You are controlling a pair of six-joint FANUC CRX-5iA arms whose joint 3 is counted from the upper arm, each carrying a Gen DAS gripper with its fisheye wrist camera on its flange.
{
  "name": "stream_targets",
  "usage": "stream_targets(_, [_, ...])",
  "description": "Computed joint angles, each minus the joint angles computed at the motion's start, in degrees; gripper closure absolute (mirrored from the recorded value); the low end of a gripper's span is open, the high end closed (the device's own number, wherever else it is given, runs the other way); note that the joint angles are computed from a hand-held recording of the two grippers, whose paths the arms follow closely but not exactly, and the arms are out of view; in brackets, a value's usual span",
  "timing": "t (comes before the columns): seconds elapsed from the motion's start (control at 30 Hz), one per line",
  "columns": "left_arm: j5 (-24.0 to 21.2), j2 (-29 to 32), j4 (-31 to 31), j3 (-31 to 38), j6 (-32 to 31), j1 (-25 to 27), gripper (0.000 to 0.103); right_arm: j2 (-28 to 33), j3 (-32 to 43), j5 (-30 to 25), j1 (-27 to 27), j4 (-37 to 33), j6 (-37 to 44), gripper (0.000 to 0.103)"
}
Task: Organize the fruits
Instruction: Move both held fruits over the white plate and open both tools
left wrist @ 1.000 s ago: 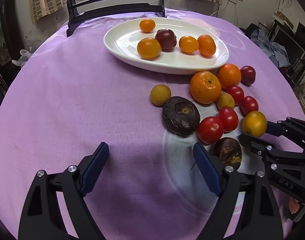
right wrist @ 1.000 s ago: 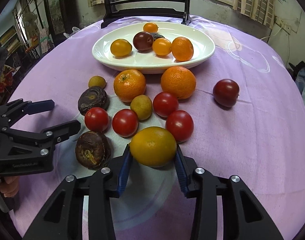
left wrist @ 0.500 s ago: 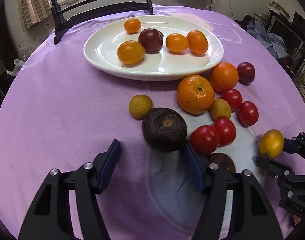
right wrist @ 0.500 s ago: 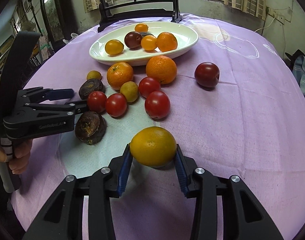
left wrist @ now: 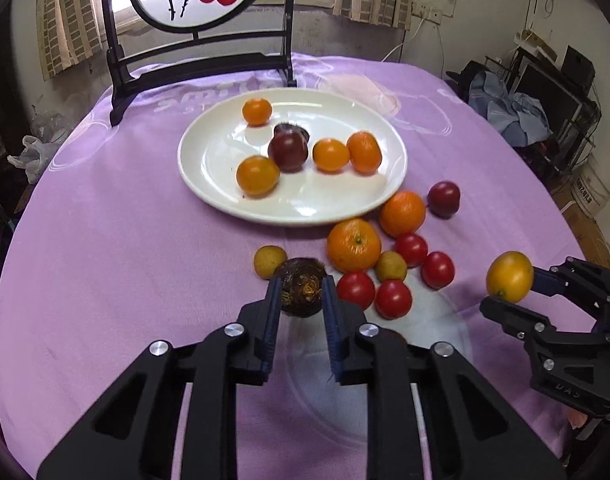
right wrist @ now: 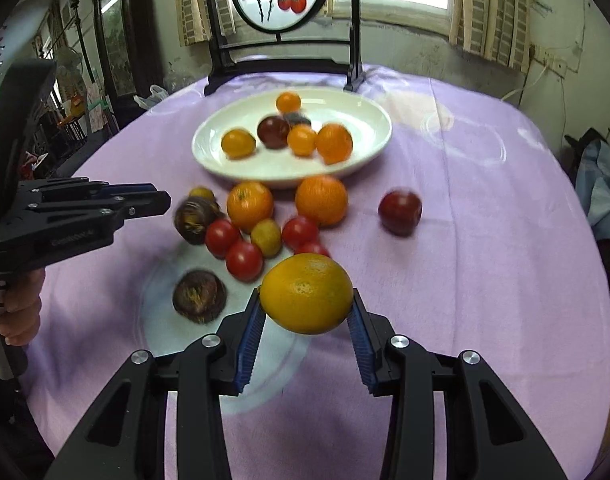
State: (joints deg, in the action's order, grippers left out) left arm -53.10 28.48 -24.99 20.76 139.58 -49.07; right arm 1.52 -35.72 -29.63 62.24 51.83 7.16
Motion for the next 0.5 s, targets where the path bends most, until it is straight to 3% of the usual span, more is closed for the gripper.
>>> stream_targets(0.07, [-0.8,0.4,-1.4,1.2,-0.2,-0.2,0.084,0.1,0.6,0.1,-0.6,1.6,0.1,0.061])
stream_targets(0.13, [-0.6,0.9,1.0,0.9,-1.5,0.7,0.084,0.6,1.3,0.3,-1.0,1.5,0.7,0.061])
stream_targets(0.17, [0.1,0.9,1.9,0.1,-1.8,1.1,0.078,0.7,1.4,0.9,-1.2,1.3,1.0,0.061])
stream_targets(0.2, [0.1,1.0,1.9,-0.2,-1.6,1.1,0.063,0.9,1.4,1.4,-1.4,0.8,1.4,0.061])
stream_targets(0.27, [-0.7,1.2,0.7,-0.6,-1.0,0.6,0.051,1.2,1.6,1.8,-1.4,-0.9,2.6,0.061])
stream_targets(0.5, [-2.1,4.6,3.7,0.5,-3.9,1.9,0.052,2.3,2.3,2.5,-1.3,-4.7,4.6,0.061])
